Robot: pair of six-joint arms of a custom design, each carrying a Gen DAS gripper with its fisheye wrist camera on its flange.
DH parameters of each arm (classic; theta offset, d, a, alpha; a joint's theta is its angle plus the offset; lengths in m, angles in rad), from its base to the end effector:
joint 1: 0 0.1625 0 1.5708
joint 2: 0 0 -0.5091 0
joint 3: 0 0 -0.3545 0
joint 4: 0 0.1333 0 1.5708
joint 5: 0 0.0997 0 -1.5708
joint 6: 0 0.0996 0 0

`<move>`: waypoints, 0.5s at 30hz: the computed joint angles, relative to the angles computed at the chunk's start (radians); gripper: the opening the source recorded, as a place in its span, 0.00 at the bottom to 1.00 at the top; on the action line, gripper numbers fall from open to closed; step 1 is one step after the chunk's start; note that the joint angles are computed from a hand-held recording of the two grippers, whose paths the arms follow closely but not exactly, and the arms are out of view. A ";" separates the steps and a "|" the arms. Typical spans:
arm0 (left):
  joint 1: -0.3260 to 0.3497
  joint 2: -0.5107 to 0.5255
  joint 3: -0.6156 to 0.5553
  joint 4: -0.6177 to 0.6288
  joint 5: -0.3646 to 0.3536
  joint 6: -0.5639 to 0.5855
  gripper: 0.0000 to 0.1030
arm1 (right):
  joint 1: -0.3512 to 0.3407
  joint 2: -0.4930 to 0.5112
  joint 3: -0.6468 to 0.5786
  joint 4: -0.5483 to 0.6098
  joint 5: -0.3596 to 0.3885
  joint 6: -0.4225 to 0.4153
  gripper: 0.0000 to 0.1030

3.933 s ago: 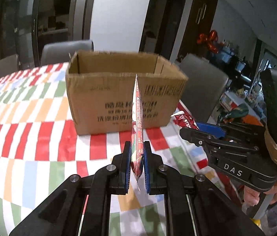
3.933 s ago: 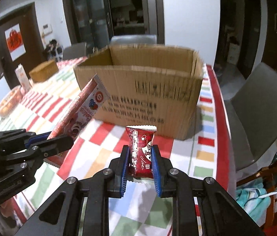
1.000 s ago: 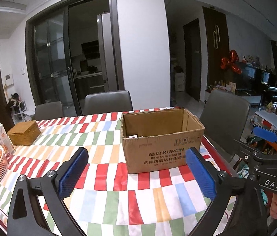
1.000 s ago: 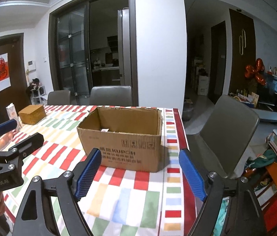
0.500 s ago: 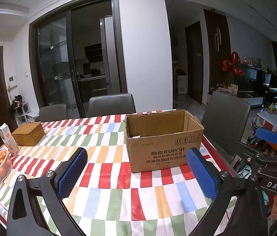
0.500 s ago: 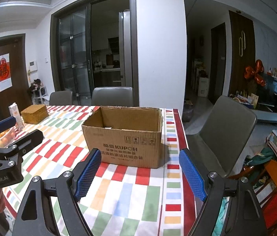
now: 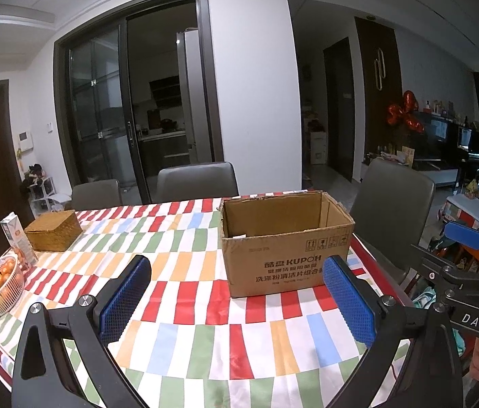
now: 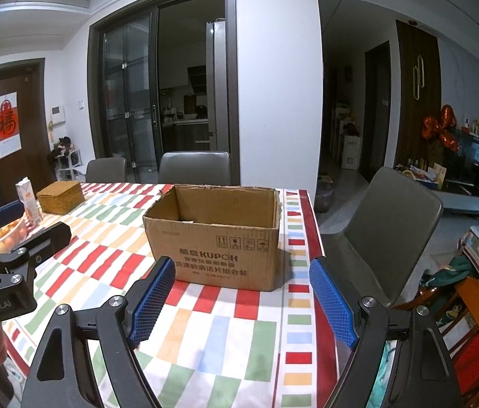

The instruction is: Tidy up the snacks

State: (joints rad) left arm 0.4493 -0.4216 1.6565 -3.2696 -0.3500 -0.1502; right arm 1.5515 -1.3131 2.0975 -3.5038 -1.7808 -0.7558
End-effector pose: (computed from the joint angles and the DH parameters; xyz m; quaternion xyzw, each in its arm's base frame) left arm -0.5192 -0.5022 0.0502 0.2557 0.7668 -0.4828 0.3370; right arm 0.1027 -0.5125 0.4554 0.2474 -0.7995 0.4669 0.2856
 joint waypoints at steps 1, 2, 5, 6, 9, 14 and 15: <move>0.000 0.000 0.000 0.002 0.001 -0.003 1.00 | 0.000 -0.002 0.001 0.001 0.001 0.000 0.80; 0.000 0.000 -0.001 0.002 0.002 -0.003 1.00 | 0.000 -0.001 0.000 0.001 0.000 0.000 0.80; -0.001 0.000 0.002 -0.001 0.002 -0.002 1.00 | 0.001 -0.002 0.001 0.003 -0.002 0.001 0.80; -0.001 0.001 0.001 0.000 0.005 -0.005 1.00 | 0.003 -0.002 0.001 0.004 -0.005 0.002 0.80; 0.001 0.003 0.001 0.002 0.007 -0.007 1.00 | 0.006 -0.003 0.001 0.006 -0.011 0.001 0.80; 0.004 0.004 0.004 -0.004 0.005 -0.006 1.00 | 0.008 0.000 -0.002 0.008 -0.013 0.001 0.80; 0.004 0.004 0.004 -0.004 0.007 -0.007 1.00 | 0.007 0.000 -0.002 0.009 -0.013 0.000 0.80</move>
